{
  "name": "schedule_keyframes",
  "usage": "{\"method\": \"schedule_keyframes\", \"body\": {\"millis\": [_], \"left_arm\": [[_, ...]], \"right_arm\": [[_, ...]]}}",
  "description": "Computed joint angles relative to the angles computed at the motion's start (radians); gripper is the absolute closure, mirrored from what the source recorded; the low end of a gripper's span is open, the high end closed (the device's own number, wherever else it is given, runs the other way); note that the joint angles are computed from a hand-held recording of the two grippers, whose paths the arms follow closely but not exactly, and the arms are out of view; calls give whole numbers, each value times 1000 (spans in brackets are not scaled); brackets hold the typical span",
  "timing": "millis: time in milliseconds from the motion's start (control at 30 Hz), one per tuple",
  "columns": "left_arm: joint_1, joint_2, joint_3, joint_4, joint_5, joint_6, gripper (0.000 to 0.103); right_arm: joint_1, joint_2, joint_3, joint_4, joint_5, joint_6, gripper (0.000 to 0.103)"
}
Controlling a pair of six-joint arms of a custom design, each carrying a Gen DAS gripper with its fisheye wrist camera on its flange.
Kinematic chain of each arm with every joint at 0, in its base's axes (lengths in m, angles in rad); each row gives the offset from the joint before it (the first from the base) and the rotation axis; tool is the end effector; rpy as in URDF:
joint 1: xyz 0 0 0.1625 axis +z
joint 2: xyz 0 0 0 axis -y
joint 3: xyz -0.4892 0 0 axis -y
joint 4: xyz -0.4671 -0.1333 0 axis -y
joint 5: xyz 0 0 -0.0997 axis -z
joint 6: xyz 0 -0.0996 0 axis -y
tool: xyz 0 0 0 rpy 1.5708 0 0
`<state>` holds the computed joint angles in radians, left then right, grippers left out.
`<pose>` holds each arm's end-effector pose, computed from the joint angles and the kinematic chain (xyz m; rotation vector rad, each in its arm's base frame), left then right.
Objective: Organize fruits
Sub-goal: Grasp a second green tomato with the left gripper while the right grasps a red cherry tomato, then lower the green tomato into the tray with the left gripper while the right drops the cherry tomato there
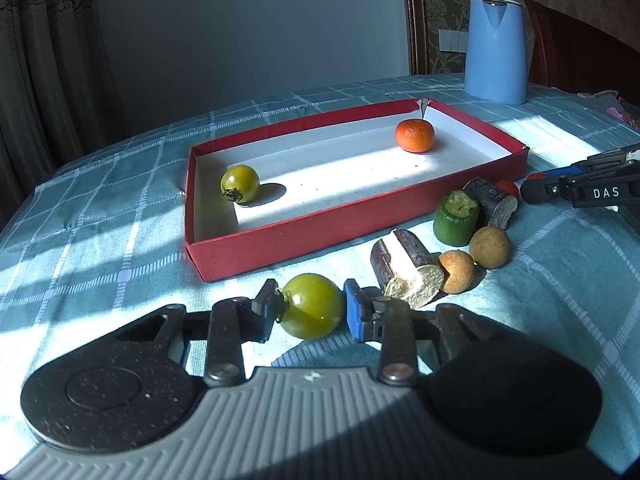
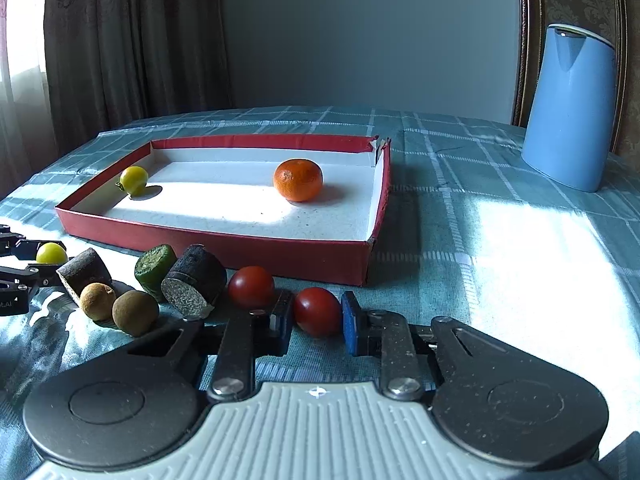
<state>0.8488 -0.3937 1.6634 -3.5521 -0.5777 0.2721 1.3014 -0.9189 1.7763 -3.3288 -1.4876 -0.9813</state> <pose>-0.3008 -0.6696 -0.0720 0.6349 2.0646 -1.0230 -0.0611 -0.7531 0.2147 0.9119 -2.3093 1.0334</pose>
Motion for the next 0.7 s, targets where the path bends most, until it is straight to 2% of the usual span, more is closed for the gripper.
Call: {"method": "schedule_keyframes", "body": {"millis": [233, 433, 700], "left_arm": [[-5, 2, 4, -19, 10, 5, 72], [-18, 10, 15, -154, 10, 56, 72], [1, 16, -76, -155, 19, 62, 72]], "right_arm": [[-9, -7, 6, -14, 33, 32, 78], [-16, -11, 25, -88, 101, 25, 78], [39, 45, -62, -120, 64, -7, 78]]}}
